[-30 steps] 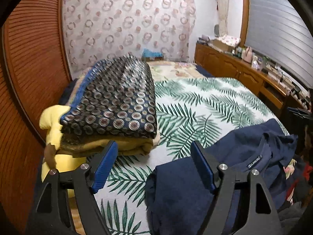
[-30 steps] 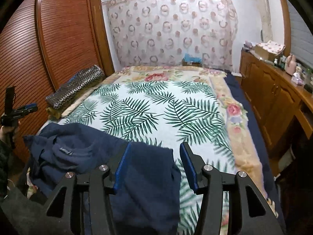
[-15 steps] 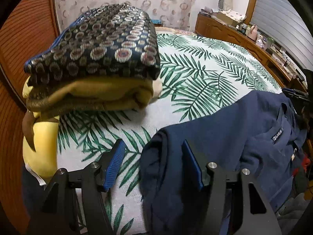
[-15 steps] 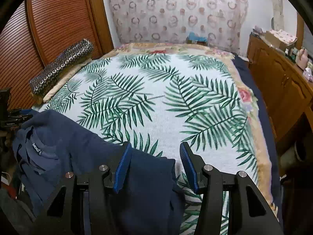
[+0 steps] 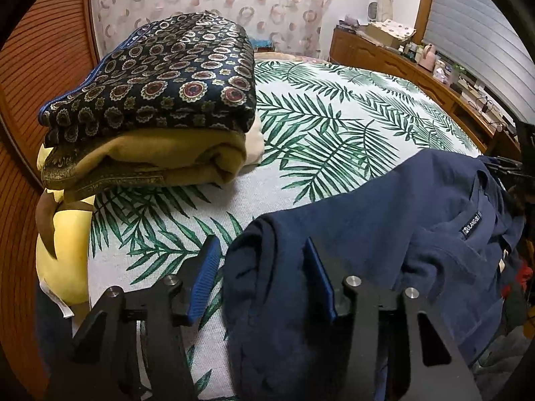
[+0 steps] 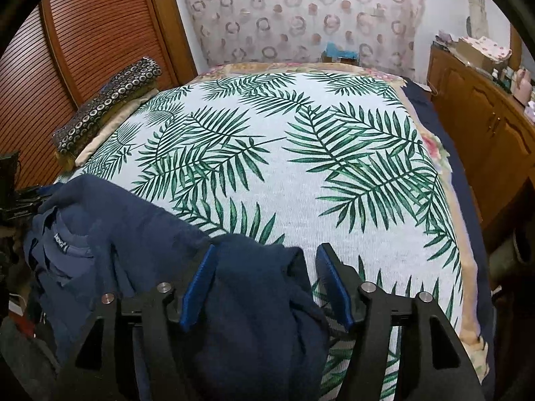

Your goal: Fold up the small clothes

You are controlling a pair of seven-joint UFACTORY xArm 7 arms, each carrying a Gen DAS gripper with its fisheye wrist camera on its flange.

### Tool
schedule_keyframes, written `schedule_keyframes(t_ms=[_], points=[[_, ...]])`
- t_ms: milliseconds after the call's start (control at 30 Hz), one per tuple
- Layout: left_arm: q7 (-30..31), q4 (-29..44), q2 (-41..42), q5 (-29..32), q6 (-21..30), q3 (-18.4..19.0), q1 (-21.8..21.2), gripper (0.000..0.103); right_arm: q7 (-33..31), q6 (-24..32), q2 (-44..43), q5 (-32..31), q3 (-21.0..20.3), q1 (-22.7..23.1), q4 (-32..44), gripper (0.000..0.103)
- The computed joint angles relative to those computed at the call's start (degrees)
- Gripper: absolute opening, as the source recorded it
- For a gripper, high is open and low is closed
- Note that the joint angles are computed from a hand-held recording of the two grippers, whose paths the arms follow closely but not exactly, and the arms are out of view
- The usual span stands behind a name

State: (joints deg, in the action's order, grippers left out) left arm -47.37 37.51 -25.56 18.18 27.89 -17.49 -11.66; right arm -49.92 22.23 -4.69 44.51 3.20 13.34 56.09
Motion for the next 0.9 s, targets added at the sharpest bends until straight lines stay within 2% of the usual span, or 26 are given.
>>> schedule_keyframes(t_ms=[133, 167, 200, 267, 300, 400, 433, 500, 600, 667, 767, 900], points=[[0.04, -0.1, -0.11, 0.04, 0.03, 0.07, 0.02, 0.053, 0.01, -1.27, -1.07, -1.17, 0.04, 0.19, -1.56, 0.066], [0.03, -0.08, -0.13, 0.11, 0.1, 0.02, 0.04, 0.048, 0.26, -1.5, -1.18, -1.42, -0.01, 0.28, -1.78, 0.066], [0.3, -0.27, -0.22, -0.12, -0.39, 0.28, -0.21, 0.036, 0.38, -1.6, -1.18, -1.63, -0.08, 0.38, -1.8, 0.066], [1.94, -0.96, -0.39, -1.89, -2.04, 1.58, -1.57, 0.023, 1.02, -2.51, -1.2, -2.71, 0.1, 0.62, -2.13, 0.066], [2.36, -0.96, -0.4, -2.25, -2.07, 1.59, -1.68, 0.02, 1.1, -2.92, -1.24, -3.45, 0.21, 0.78, -2.33, 0.066], [2.63, -0.74, -0.48, -3.56, -2.02, 1.53, -1.85, 0.013, -2.48, -3.53, -2.56, -2.64, -0.08, 2.16, -3.9, 0.035], [2.34, -0.69, -0.82, -3.64, -1.9, 1.17, -1.75, 0.013, -3.63, -3.15, -3.12, -1.7, -0.39, 2.65, -4.42, 0.022], [1.39, -0.8, -2.23, -3.56, -2.45, 0.22, -1.69, 0.012, -5.66, -0.63, -4.21, 0.47, -1.3, 3.34, -4.91, 0.016], [1.65, -0.03, -5.51, -3.64, -2.11, -1.01, -2.71, 0.011, -8.61, 0.53, -7.44, 4.87, -2.66, 4.44, -7.08, 0.013], [0.13, 1.17, -8.9, -1.92, -0.58, -3.68, -1.61, 0.011, -11.53, 1.07, -11.29, 9.46, -4.24, 5.66, -8.99, 0.013], [-1.4, 2.41, -13.37, -0.93, 0.1, -5.67, -0.44, 0.011, -13.33, 1.41, -18.4, 13.51, -6.52, 7.13, -12.01, 0.012], [-1.8, 5.03, -17.62, -0.03, 1.13, -7.31, 1.28, 0.011, -11.81, -0.72, -28.43, 12.28, -7.62, 8.41, -15.71, 0.011]])
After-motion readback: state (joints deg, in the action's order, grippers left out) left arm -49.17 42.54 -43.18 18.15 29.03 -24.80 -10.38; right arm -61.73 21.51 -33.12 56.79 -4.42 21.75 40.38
